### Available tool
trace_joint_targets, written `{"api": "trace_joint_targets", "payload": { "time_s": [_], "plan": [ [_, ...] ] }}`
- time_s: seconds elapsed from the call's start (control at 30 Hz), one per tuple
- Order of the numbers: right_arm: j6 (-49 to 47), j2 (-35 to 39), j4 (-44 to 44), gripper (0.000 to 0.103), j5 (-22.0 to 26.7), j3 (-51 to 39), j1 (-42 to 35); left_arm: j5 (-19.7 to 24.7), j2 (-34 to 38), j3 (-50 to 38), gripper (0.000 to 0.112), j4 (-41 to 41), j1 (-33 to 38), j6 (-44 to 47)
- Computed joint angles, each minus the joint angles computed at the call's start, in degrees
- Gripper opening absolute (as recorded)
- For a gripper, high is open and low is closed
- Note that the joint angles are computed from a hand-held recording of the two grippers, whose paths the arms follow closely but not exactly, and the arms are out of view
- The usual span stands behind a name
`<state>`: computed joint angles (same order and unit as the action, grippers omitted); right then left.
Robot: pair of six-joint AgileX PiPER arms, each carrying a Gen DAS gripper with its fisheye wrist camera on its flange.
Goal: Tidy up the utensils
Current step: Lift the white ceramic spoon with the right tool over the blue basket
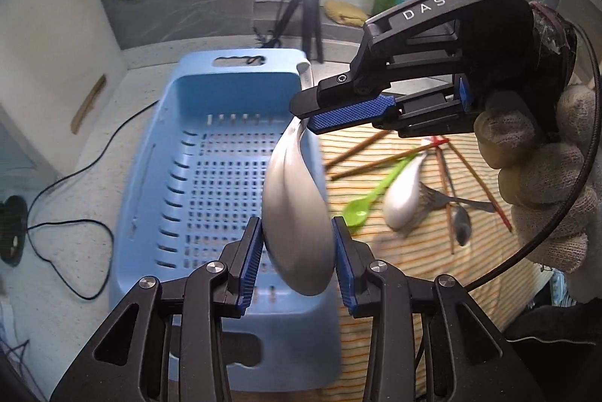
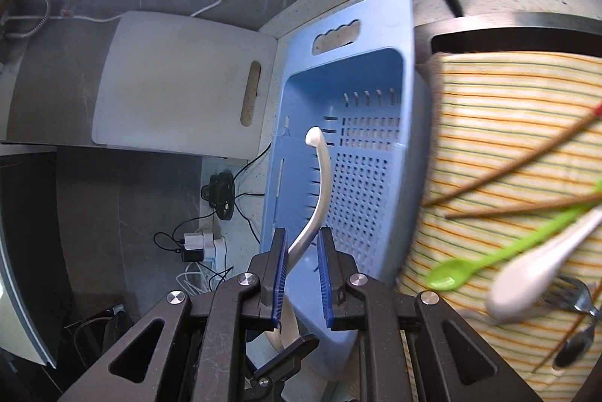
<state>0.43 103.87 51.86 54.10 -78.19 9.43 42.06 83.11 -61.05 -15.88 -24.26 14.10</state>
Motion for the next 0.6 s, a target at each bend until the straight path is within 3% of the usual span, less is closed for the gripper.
{"api": "trace_joint_targets", "payload": {
  "time_s": [0.2,0.6],
  "plan": [
    [5.2,10.1,-4.6,0.014,1.0,-11.4,4.0,1.3,5.1,-2.0,0.035,-3.7,6.8,5.2],
    [11.4,22.5,-10.8,0.014,6.0,-24.5,6.3,4.0,12.2,-6.7,0.035,1.8,7.9,0.6]
  ]
}}
